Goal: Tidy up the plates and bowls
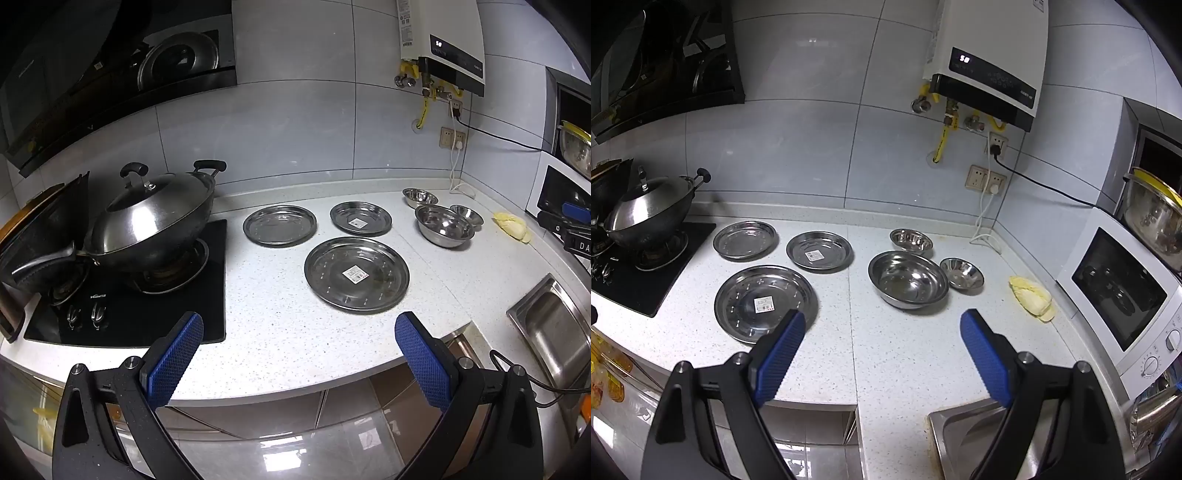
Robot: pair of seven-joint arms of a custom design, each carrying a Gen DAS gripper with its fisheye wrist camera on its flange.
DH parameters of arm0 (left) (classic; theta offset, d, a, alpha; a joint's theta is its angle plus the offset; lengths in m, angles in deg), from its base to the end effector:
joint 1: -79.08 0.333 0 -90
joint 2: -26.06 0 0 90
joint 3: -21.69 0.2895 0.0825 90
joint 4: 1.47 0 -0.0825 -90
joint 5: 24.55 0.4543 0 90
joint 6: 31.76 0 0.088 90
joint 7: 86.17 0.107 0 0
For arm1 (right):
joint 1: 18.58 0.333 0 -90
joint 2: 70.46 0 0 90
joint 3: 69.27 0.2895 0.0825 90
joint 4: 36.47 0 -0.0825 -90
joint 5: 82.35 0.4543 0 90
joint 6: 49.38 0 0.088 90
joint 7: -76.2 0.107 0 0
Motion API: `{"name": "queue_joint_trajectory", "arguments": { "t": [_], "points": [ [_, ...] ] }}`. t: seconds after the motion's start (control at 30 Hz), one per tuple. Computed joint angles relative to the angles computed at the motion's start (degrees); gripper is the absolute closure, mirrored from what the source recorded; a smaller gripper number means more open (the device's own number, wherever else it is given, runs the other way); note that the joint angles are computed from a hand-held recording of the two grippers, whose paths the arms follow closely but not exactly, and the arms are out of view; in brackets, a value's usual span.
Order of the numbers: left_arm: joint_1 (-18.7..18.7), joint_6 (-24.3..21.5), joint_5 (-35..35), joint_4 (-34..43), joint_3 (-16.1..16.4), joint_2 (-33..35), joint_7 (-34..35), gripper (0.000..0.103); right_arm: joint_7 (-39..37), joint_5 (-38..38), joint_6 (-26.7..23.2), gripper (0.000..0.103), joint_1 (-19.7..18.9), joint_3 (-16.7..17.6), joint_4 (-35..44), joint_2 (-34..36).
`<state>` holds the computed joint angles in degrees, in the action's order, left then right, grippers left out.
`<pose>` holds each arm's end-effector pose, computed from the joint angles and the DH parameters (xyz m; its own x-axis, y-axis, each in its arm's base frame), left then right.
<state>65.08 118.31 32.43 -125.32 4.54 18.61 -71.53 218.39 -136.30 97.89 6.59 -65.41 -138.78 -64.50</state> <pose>0.5162 -0.3379 0.4487 0.0310 -0.9991 -0.0304 -0.6169 0.0048 -0.7870 0.6091 0.3512 0.5144 0.1102 -0.9677 0.2268 -0.5594 -0.2490 -0.7906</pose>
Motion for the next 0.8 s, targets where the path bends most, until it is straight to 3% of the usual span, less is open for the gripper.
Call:
{"name": "queue_joint_trajectory", "arguments": {
  "t": [0.8],
  "points": [
    [0.3,0.1,-0.6,-0.6,-0.2,-0.7,0.3,0.001,-0.2,0.2,-0.7,0.017,0.2,0.2,0.2,-0.1]
  ]
}}
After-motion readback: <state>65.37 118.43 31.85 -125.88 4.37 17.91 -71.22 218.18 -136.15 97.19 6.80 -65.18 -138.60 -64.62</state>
